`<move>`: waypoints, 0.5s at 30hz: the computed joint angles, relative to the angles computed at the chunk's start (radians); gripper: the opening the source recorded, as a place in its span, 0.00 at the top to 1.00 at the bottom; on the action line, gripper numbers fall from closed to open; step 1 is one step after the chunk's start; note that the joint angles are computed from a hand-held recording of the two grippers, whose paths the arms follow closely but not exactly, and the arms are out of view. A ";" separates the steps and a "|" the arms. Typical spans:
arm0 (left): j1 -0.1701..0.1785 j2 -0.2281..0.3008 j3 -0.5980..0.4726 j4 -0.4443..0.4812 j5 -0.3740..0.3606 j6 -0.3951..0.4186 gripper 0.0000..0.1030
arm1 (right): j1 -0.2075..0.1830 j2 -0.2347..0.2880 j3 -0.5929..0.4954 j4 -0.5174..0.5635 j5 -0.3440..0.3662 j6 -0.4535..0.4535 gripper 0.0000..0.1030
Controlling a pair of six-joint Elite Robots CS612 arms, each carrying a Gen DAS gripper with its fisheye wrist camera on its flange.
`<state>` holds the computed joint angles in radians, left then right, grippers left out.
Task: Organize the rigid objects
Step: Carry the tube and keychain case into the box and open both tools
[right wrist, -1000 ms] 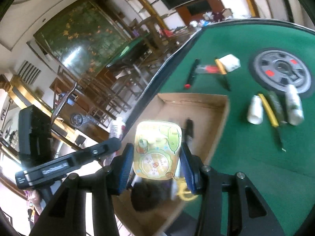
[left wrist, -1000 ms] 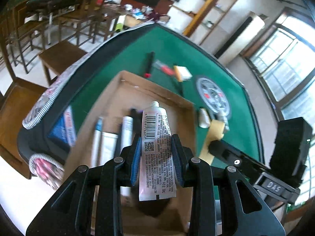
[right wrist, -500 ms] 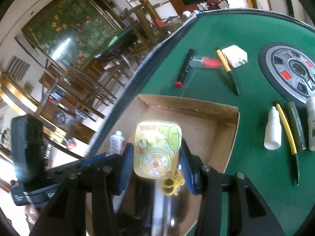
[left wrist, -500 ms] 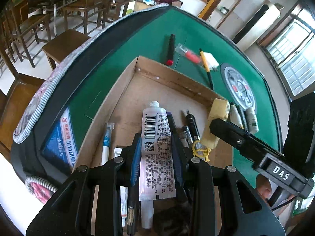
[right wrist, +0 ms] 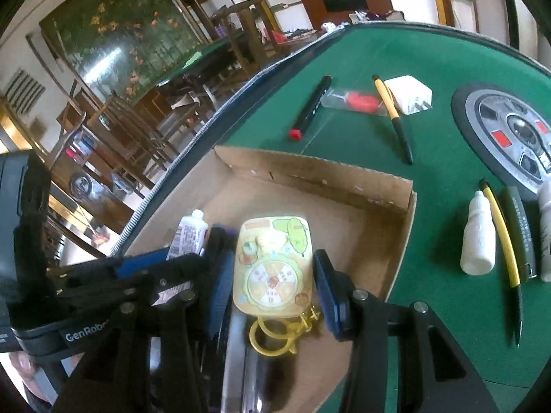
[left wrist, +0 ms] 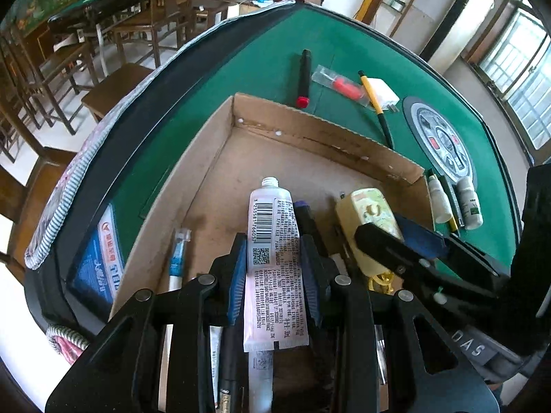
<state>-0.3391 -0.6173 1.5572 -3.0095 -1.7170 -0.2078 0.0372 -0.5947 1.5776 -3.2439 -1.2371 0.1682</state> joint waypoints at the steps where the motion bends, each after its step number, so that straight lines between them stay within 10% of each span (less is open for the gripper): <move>1: 0.000 0.001 0.000 -0.004 0.003 0.001 0.71 | -0.001 0.000 0.001 -0.004 0.000 0.000 0.55; 15: 0.037 0.008 -0.005 -0.009 -0.159 -0.144 0.64 | -0.026 0.000 0.021 -0.086 0.133 0.002 0.51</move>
<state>-0.3016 -0.6095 1.5520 -3.0180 -1.8763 -0.3516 0.0115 -0.5943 1.5990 -3.3300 -1.1042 0.1706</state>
